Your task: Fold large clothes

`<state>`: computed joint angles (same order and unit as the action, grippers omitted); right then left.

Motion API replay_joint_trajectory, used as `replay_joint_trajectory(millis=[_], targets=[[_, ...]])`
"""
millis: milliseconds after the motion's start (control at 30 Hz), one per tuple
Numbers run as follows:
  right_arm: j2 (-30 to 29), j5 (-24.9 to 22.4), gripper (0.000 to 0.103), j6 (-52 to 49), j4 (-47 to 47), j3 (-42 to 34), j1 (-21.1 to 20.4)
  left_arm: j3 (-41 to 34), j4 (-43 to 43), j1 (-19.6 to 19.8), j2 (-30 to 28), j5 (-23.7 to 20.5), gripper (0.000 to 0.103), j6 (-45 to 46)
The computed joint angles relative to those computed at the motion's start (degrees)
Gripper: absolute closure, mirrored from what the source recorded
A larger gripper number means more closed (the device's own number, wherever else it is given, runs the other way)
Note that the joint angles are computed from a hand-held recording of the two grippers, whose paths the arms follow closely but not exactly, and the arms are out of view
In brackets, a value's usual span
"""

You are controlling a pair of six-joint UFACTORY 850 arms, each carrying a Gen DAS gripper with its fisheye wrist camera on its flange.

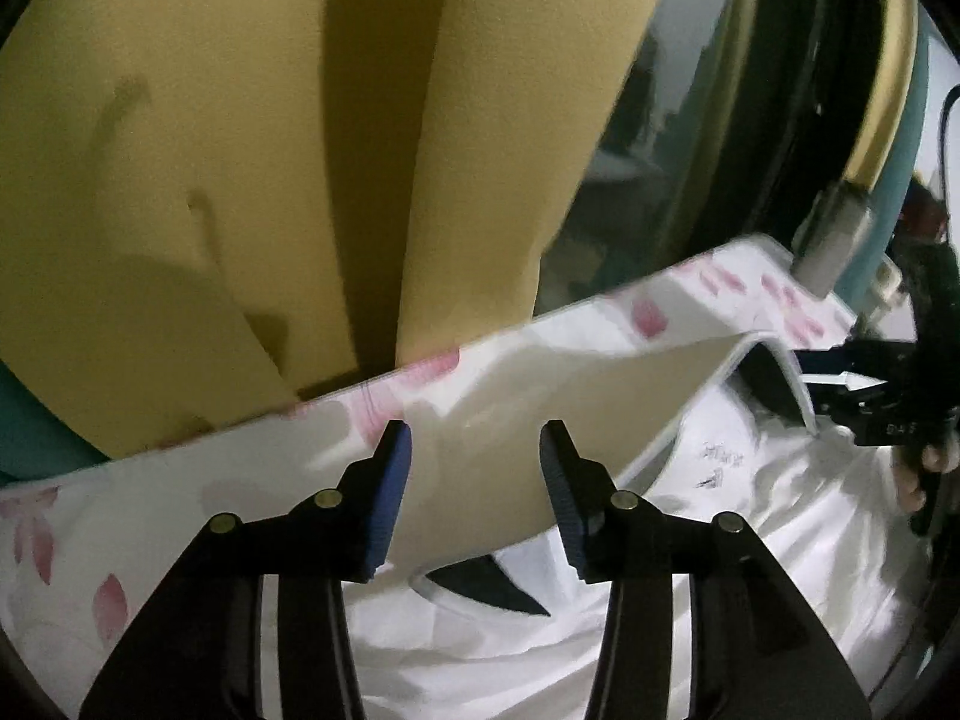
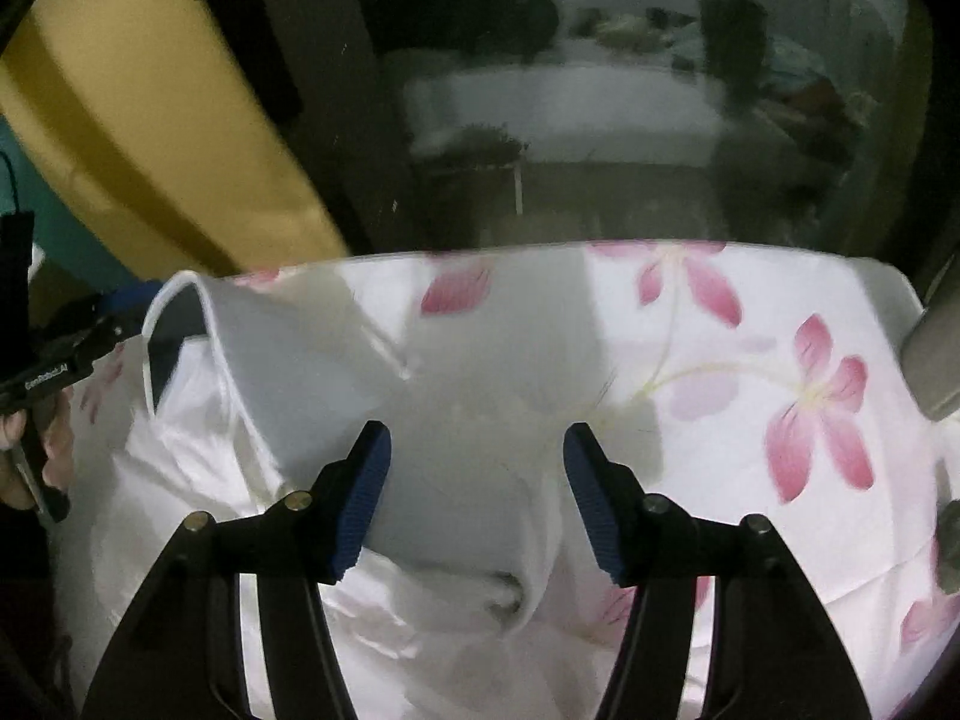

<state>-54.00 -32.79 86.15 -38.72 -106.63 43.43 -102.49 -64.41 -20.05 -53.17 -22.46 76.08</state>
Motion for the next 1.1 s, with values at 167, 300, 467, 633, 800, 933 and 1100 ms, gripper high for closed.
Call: replay_joint_trajectory(millis=[167, 300, 467, 633, 800, 933, 1100], targets=[[-0.8, -0.5, 0.043, -2.6, 2.8, -0.5, 0.4, 0.5, -0.2, 0.7, -0.3, -1.0, 0.055, -0.4], [-1.2, -0.7, 0.041, -4.7, 4.2, -0.6, 0.7, 3.0, -4.3, 1.7, 1.6, -2.1, 0.049, 4.8], [-0.6, 1.1, 0.053, -6.4, 1.6, 0.8, 1.3, 1.3, -3.4, 2.0, 0.7, -4.5, 0.045, 4.4], [-1.1, -4.8, 0.086, -5.7, -4.9, -0.9, 2.7, 2.0, -1.0, 0.2, 0.4, 1.6, 0.044, 8.4], [-0.4, -14.4, 0.088, -5.3, -14.4, -0.5, 4.0, -0.7, 6.2, 0.3, -1.7, -3.0, 0.043, 2.4], [-1.5, -17.3, 0.088, -9.8, -16.5, -0.9, 4.6, -2.4, 8.9, -0.1, -2.7, -4.5, 0.043, 0.3], [3.7, -5.2, 0.083, -0.8, -16.2, 7.8, 2.4, -8.3, 15.1, 0.0, -6.5, -12.4, 0.043, -7.1]])
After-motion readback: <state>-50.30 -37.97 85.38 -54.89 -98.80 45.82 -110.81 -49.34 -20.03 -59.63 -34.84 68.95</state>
